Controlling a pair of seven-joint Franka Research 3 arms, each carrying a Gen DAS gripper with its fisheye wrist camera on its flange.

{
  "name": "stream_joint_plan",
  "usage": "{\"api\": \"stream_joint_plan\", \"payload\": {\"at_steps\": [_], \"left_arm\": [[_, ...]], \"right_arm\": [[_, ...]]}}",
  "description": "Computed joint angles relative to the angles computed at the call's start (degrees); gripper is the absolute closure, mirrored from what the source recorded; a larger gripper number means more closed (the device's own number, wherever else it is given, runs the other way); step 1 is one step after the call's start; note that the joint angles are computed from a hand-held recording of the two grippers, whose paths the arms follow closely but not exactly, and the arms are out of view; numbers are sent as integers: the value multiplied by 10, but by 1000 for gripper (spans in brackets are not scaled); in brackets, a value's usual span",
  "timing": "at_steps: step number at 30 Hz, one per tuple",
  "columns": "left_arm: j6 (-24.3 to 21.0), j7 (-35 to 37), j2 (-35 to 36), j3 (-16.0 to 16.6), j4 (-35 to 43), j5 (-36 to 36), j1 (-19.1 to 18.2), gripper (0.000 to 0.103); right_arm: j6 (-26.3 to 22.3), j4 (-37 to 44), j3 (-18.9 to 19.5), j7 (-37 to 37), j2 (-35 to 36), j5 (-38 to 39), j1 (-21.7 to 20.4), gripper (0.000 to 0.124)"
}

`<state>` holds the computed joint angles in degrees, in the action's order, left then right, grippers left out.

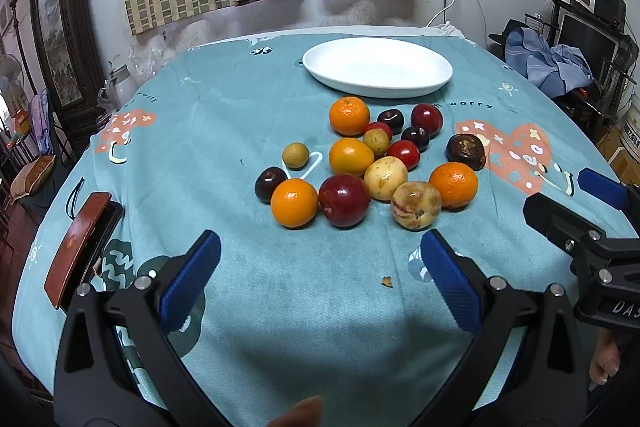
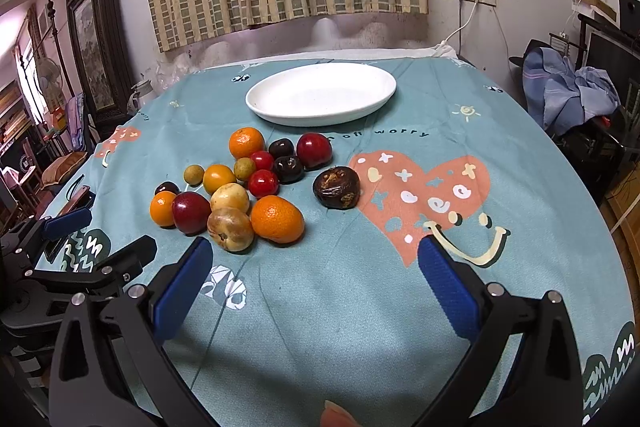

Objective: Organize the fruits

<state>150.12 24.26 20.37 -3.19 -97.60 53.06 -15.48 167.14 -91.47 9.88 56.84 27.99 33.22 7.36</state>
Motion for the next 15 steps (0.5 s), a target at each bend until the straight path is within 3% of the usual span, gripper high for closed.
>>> {"api": "stream_joint_plan", "payload": {"at_steps": [15], "left_arm": [[0, 2, 2, 1, 1, -2, 0, 2]], "right_arm": [[0, 3, 3, -3, 5, 3, -3, 22]]}}
